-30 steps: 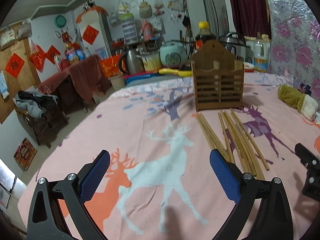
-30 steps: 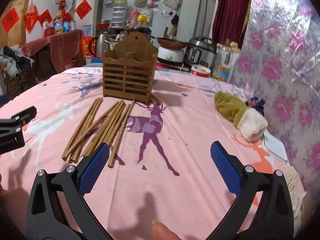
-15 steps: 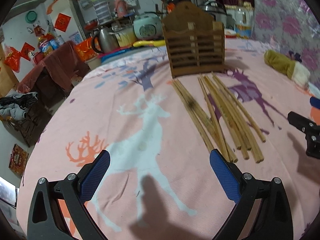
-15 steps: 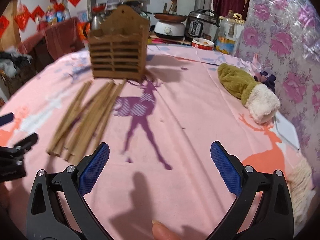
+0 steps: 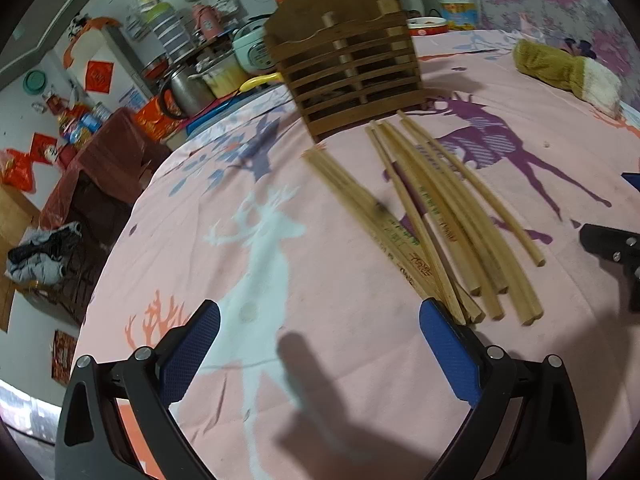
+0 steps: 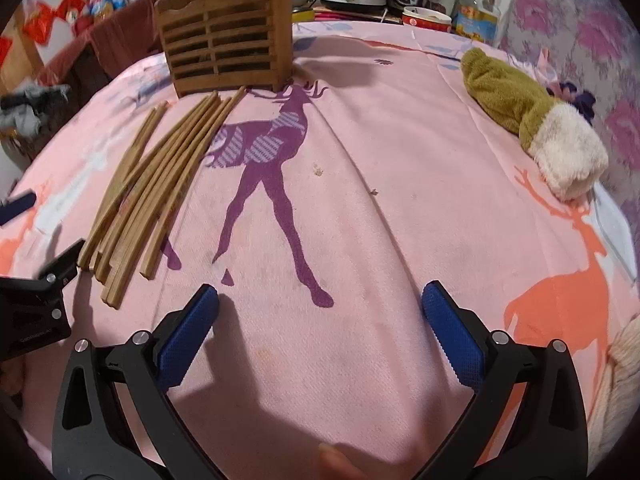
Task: Organize utensils
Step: 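Move both tools over the bamboo chopstick pile beside the wooden holder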
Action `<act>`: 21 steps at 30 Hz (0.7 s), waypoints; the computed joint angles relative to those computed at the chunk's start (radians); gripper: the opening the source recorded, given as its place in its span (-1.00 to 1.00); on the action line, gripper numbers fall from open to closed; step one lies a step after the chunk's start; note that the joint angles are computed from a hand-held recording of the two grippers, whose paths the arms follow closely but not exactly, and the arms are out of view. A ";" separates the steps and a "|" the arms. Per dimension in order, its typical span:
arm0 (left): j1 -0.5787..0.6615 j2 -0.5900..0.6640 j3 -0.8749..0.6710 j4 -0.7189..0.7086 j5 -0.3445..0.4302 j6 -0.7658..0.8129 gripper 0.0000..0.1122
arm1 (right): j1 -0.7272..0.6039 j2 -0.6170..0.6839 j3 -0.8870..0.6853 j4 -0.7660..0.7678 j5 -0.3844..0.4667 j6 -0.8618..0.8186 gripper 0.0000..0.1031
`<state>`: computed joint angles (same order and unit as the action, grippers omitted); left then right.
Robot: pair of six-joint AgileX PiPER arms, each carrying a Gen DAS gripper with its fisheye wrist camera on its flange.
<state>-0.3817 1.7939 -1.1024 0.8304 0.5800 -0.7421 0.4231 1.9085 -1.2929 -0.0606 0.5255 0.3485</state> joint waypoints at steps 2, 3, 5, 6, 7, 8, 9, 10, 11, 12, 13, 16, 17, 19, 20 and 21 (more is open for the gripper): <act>-0.008 0.008 -0.012 -0.002 -0.002 0.009 0.74 | -0.003 -0.002 0.003 0.015 -0.004 -0.011 0.90; -0.009 0.009 -0.017 -0.014 -0.008 0.023 0.74 | -0.006 -0.001 0.003 0.017 -0.005 -0.015 0.90; -0.004 0.001 -0.016 -0.053 -0.034 0.059 0.74 | -0.013 -0.004 0.008 0.041 -0.011 -0.043 0.90; -0.002 -0.007 -0.010 -0.062 -0.046 0.065 0.74 | -0.021 -0.005 0.010 0.062 -0.014 -0.069 0.90; 0.001 -0.015 -0.003 -0.066 -0.061 0.069 0.74 | -0.026 -0.009 0.016 0.082 -0.020 -0.091 0.90; -0.001 -0.017 -0.001 -0.067 -0.068 0.066 0.74 | -0.029 -0.011 0.018 0.092 -0.023 -0.099 0.90; -0.002 -0.014 -0.006 -0.077 -0.072 0.073 0.74 | -0.030 -0.010 0.017 0.094 -0.023 -0.101 0.89; -0.004 -0.008 -0.015 -0.090 -0.071 0.085 0.74 | -0.030 -0.010 0.016 0.091 -0.022 -0.098 0.89; -0.004 0.006 -0.033 -0.109 -0.069 0.103 0.74 | -0.028 -0.007 0.012 0.083 -0.019 -0.092 0.89; -0.003 0.026 -0.059 -0.143 -0.061 0.139 0.74 | -0.027 -0.006 0.011 0.081 -0.019 -0.091 0.89; -0.004 0.038 -0.075 -0.151 -0.056 0.147 0.74 | -0.028 -0.006 0.011 0.084 -0.020 -0.093 0.89; -0.008 0.089 -0.145 -0.173 -0.039 0.166 0.74 | -0.030 -0.005 0.012 0.095 -0.024 -0.098 0.89; -0.005 0.099 -0.161 -0.201 -0.034 0.190 0.74 | -0.032 -0.006 0.014 0.101 -0.025 -0.104 0.89; 0.001 0.123 -0.194 -0.263 -0.008 0.253 0.74 | -0.034 -0.006 0.013 0.104 -0.025 -0.107 0.89; 0.004 0.126 -0.193 -0.266 -0.011 0.254 0.76 | -0.034 -0.006 0.013 0.097 -0.025 -0.098 0.89; 0.011 0.119 -0.185 -0.275 -0.015 0.263 0.76 | -0.036 -0.008 0.014 0.097 -0.025 -0.096 0.89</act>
